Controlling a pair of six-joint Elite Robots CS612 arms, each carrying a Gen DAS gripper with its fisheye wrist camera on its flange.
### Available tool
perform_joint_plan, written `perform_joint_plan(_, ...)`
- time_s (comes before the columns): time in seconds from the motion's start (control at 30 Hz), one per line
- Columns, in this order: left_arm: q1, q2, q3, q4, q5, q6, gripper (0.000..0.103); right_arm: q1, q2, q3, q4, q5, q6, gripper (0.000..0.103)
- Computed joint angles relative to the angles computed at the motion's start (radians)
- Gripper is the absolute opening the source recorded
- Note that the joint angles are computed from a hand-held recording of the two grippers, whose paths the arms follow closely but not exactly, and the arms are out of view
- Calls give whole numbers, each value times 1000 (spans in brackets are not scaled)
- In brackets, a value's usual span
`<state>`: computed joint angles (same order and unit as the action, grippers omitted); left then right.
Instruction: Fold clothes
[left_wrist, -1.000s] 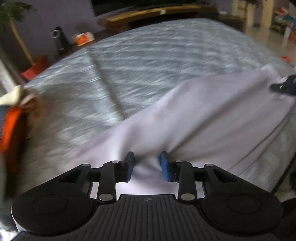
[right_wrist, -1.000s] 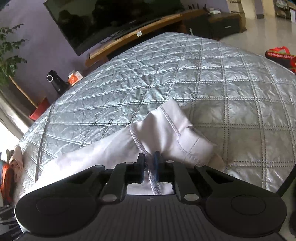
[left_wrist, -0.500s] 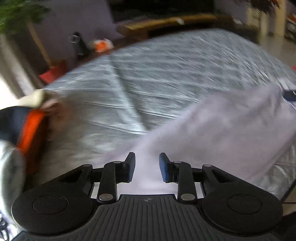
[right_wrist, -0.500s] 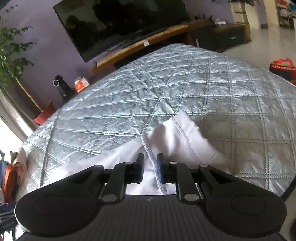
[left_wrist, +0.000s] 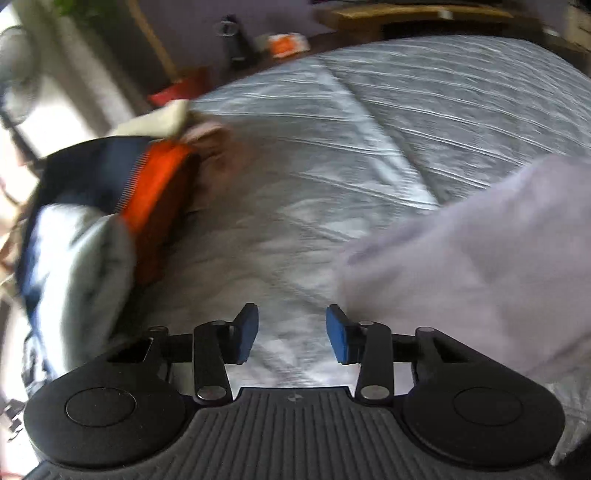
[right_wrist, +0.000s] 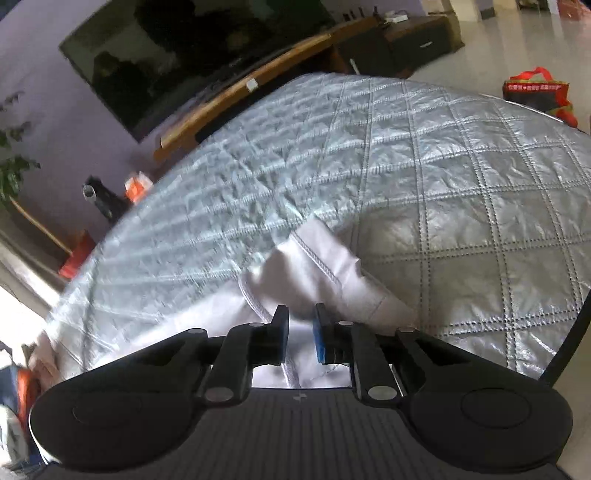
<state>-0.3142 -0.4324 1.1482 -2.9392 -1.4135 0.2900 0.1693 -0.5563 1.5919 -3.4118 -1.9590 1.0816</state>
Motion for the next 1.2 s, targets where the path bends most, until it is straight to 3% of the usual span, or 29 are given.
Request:
perform_joint_plan(0.03, 1, -5, 7, -17, -5, -16, 47, 3, 3, 6, -36, -21, 18, 25)
perform_joint_plan(0.07, -1, -10, 18, -43, -22, -18, 47, 6, 4, 12, -63, -46, 40, 40)
perform_joint_plan(0.13, -12, -21, 47, -113, -81, 11, 48, 8, 6, 28, -109, -77, 95, 58)
perform_joint_plan(0.3, -52, -39, 110, -251, -245, 160, 50, -4, 10, 82, -199, -74, 299, 61)
perform_joint_plan(0.43, -88, -35, 130, -301, -333, 222, 52, -13, 20, 127, -283, -54, 461, 62)
perform_joint_plan(0.5, -105, -33, 140, -319, -369, 255, 52, -16, 20, 142, -300, -46, 493, 61)
perform_joint_plan(0.73, -144, -23, 165, -323, -440, 382, 58, -33, 35, 157, -402, 89, 464, 62)
perform_joint_plan(0.87, -154, -11, 152, -257, -407, 372, 56, -42, 48, 157, -454, 130, 477, 62)
perform_joint_plan(1.1, -159, -1, 139, -319, -430, 325, 56, -52, 65, 148, -521, 148, 488, 67)
perform_joint_plan(1.2, -170, 0, 132, -302, -427, 334, 57, -54, 71, 141, -531, 155, 489, 67)
